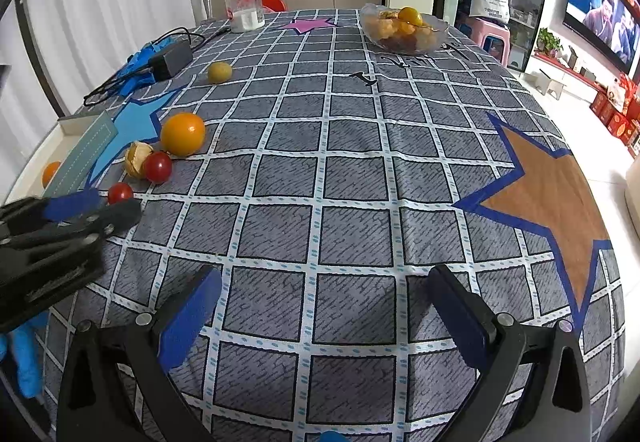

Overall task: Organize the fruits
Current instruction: 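Grasp a large orange fruit with the right gripper while the left gripper grasps another cherry tomato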

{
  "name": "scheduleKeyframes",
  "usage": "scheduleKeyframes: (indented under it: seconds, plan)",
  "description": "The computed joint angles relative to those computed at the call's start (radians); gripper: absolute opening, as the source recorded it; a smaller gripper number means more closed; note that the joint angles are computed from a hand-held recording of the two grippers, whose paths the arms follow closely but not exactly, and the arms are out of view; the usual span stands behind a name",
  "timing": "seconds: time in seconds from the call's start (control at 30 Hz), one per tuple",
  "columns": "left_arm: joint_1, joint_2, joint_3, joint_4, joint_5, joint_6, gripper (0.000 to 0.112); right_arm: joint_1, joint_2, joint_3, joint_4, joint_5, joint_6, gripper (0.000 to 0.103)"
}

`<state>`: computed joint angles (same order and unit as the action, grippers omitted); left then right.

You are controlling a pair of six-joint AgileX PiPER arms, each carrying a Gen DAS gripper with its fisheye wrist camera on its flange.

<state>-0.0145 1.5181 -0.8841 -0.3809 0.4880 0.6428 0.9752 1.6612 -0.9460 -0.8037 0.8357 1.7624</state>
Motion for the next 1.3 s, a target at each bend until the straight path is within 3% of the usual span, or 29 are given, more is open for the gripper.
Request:
scheduleKeyframes:
  seconds: [0.07, 0.1, 0.37, 0.53, 0.67, 0.77, 0.9, 1.07, 1.13, 1.2, 1.27, 1.3]
  plan:
    - [-0.011, 0.004, -0.004, 0.021, -0.011, -0.017, 0.029, 0.001, -0.001, 0.003, -0.004, -0.004, 0.006, 0.103]
    - [-0.01, 0.0, -0.002, 0.03, -0.016, -0.019, 0.025, 0.001, -0.001, 0.003, -0.003, -0.003, 0.006, 0.103]
    - [0.192, -0.145, 0.183, -0.309, 0.016, 0.433, 0.025, 0.001, -0.003, -0.001, 0.002, 0.003, -0.004, 0.103]
    - [0.351, -0.187, 0.253, -0.514, 0.085, 0.701, 0.026, 0.005, 0.03, -0.043, 0.033, 0.044, -0.05, 0.103]
    - [0.364, -0.177, 0.249, -0.537, 0.102, 0.724, 0.026, -0.003, 0.037, -0.057, 0.046, 0.046, -0.062, 0.103]
    - [0.366, -0.175, 0.252, -0.548, 0.106, 0.738, 0.026, -0.041, 0.061, -0.105, 0.073, 0.015, -0.118, 0.103]
    - [0.398, -0.157, 0.238, -0.569, 0.15, 0.758, 0.026, -0.115, 0.076, -0.152, 0.061, -0.157, -0.135, 0.103]
    - [0.402, -0.16, 0.239, -0.568, 0.154, 0.757, 0.026, -0.208, 0.19, -0.319, 0.131, -0.242, -0.218, 0.103]
    - [0.401, -0.158, 0.238, -0.568, 0.154, 0.757, 0.026, -0.218, 0.232, -0.367, 0.147, -0.228, -0.227, 0.096]
    - [0.403, -0.157, 0.237, -0.568, 0.155, 0.759, 0.026, -0.196, 0.282, -0.45, 0.14, -0.134, -0.266, 0.062]
    - [0.403, -0.157, 0.237, -0.569, 0.157, 0.758, 0.026, -0.179, 0.305, -0.487, 0.137, -0.088, -0.307, 0.038]
    - [0.402, -0.157, 0.238, -0.57, 0.157, 0.758, 0.026, -0.173, 0.299, -0.481, 0.136, -0.085, -0.306, 0.037]
